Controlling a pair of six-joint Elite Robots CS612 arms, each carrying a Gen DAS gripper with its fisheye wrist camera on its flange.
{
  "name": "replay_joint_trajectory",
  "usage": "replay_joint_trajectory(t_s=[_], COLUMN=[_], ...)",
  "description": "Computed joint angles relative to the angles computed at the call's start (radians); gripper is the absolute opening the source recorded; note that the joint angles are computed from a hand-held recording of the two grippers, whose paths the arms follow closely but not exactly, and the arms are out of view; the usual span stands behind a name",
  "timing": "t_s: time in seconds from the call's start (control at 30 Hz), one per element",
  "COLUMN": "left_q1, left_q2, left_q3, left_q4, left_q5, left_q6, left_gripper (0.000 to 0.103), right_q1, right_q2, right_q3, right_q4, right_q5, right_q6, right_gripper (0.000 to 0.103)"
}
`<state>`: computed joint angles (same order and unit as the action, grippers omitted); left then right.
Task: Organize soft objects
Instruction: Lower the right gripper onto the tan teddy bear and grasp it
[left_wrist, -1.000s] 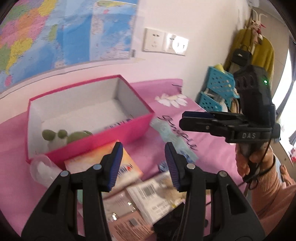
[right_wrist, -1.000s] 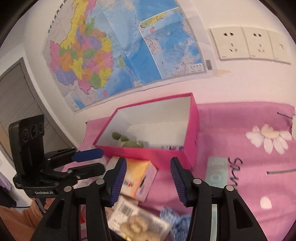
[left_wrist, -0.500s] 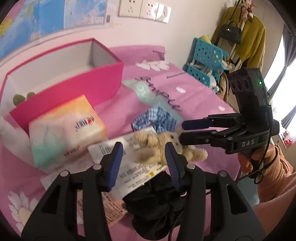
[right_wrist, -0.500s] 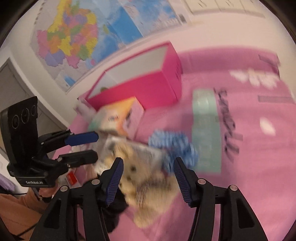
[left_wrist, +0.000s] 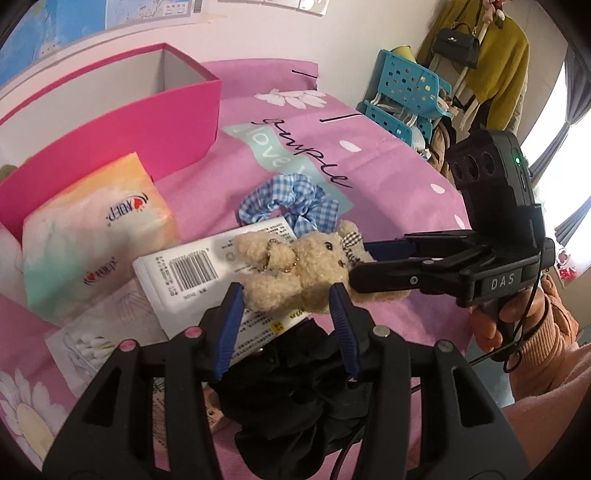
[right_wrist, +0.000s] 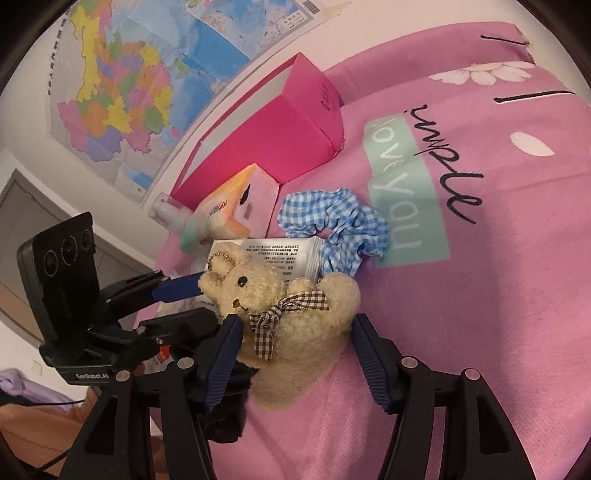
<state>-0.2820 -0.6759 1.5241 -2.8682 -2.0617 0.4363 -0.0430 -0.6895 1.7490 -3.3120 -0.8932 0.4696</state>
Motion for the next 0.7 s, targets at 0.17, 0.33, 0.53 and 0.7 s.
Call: replay_joint_trajectory(t_s=[0.17, 0.33, 0.53, 0.7], left_q1=[0.003, 0.0, 0.007, 0.018], left_q2=[-0.003, -0.007, -0.012, -0.02], left_q3=[0.006, 0.017, 0.022, 0.03], left_q4=[0.0, -0.015, -0.023, -0.061], left_q5=[-0.023, -0.016, -0.031, -0.056], left_q6=[-0.006, -0.006, -0.025, -0.043], left_gripper=[0.049, 0.047, 0.044, 0.044], right_q1=[0.003, 0.005, 0.015, 0.015], right_q2=[-0.007, -0.008, -0.017, -0.022], right_q3=[0.016, 0.025, 0.029, 0.029], right_q4=[-0.027, -0.054, -0.065, -0.092], right_q5=[-0.025, -0.033, -0.074, -0.069], right_q6=[-0.004, 0.004, -0.019, -0.014], right_gripper=[0.042, 0.04, 0.037, 0.032])
